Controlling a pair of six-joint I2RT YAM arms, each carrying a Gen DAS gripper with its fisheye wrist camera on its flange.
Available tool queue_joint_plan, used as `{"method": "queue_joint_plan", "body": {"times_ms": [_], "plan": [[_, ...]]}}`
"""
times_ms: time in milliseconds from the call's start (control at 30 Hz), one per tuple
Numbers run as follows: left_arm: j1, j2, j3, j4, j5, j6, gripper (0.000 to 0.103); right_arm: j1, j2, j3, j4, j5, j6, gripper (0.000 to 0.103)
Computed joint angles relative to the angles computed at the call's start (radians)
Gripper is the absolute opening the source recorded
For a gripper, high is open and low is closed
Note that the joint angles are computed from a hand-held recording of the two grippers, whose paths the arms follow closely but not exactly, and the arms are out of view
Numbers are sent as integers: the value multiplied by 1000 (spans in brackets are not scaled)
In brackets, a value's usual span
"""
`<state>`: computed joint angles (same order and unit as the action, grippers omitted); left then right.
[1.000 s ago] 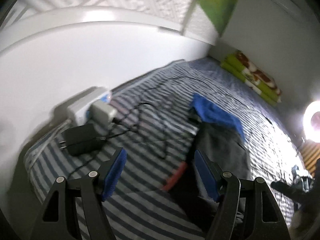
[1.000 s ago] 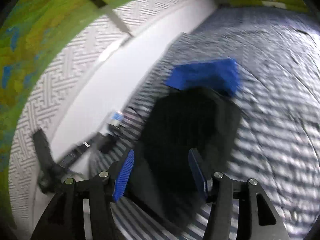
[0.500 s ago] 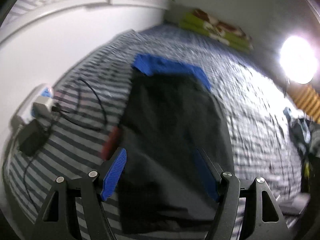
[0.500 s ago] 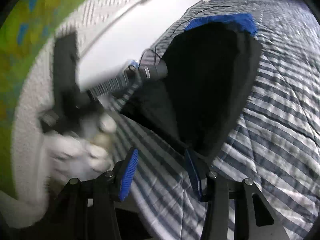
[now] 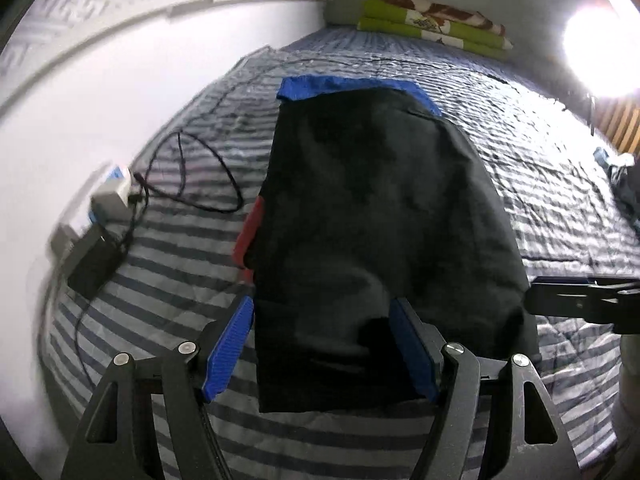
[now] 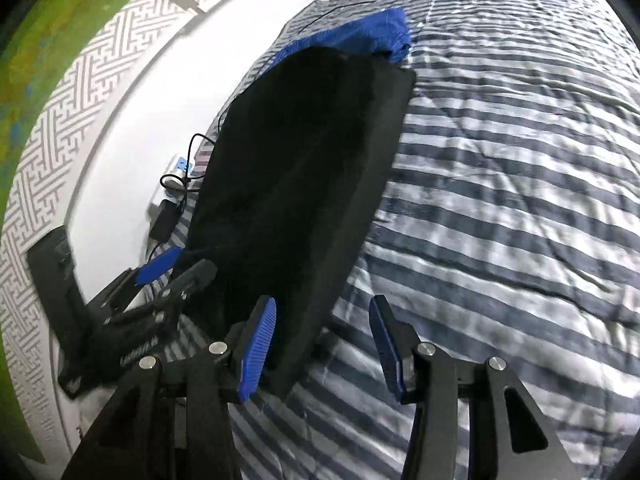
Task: Organize objects
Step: 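Fold the held black pants over onto the blue towel with the right tool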
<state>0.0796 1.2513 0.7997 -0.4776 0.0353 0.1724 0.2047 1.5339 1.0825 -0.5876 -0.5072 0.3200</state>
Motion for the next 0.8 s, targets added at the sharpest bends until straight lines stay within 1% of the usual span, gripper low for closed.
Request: {"method": "queue_joint_plan", "body": {"times_ms": [100, 167, 233, 367, 467, 600, 700, 800], "plan": [[-14, 0, 29, -23, -9, 1, 73, 30, -12, -9, 18, 10, 0, 45], [-21, 7, 45, -24, -2, -2, 74, 60, -49, -28, 17, 45, -22, 45], [-32, 9, 59, -30, 5, -9, 73, 88, -117, -71, 2, 71, -37, 45], [-75, 17, 79, -30, -19, -23, 74, 112, -163, -92, -2, 114, -81, 45], [-92, 32, 92, -30, -26, -26, 73, 109, -207, -123, -14, 106, -165, 45], [-103, 106, 138, -35, -23, -34, 73, 116, -252, -176, -21, 121, -284, 45], [-114, 162, 164, -33, -34, -35, 73, 133, -264, -192, -14, 124, -317, 44], [-119, 195, 174, -26, -51, -39, 73, 169, -253, -190, 12, 178, -341, 40]]}}
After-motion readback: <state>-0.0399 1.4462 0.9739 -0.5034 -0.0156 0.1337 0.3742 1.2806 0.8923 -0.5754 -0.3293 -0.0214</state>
